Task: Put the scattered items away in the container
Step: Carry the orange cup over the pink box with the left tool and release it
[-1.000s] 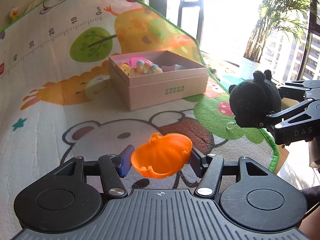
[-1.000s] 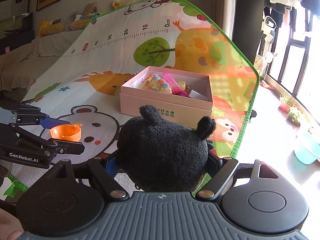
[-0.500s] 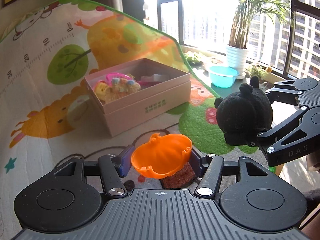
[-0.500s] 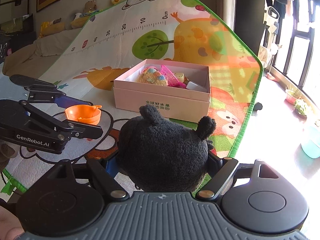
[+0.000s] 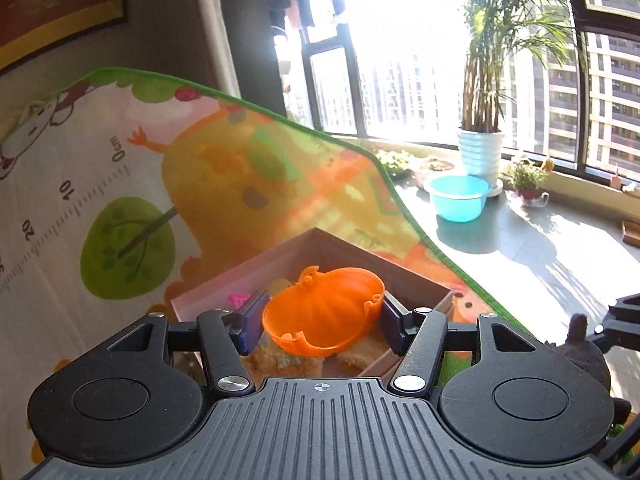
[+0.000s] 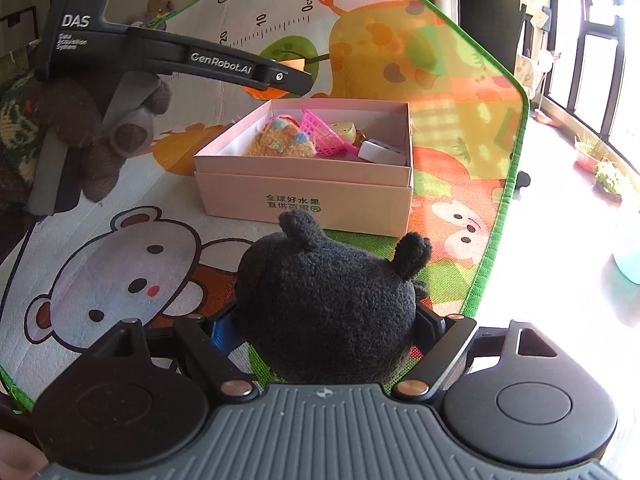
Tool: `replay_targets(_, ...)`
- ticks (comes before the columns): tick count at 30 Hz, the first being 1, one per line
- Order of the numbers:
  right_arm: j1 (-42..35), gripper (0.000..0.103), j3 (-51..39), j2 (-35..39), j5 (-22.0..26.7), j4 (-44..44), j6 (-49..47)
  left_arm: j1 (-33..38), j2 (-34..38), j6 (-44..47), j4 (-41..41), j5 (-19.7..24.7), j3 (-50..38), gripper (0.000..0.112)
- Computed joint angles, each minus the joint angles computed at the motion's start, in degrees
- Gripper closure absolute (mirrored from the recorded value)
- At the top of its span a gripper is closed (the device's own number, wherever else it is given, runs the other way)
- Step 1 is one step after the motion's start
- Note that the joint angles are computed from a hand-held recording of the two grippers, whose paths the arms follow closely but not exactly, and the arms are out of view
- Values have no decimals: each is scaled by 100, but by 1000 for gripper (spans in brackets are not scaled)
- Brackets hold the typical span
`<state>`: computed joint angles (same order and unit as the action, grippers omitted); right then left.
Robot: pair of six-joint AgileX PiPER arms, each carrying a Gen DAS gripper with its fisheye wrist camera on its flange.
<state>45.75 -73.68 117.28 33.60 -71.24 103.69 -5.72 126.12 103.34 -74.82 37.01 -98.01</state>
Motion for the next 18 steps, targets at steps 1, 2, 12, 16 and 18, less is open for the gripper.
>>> replay_targets(1, -2, 21, -12, -8, 18, 41, -45, -52, 238, -234, 93, -23, -392, 43)
replay_targets(2, -8, 21, -19, -18, 33, 70, -89, -88, 439, -500, 274, -29, -721, 32)
replay_targets(12, -282, 21, -471, 13, -271, 1160, -1578, 532, 384, -1178, 558, 263, -172, 15)
replay_targets(16, -379, 21, -1186, 157, -17, 972, -2103, 842, 262, -1472, 858, 461, 191, 15)
replay_targets(18, -451, 21, -1743, 341, 230, 697, -2359, 891, 247, -1492, 900, 469, 314, 14)
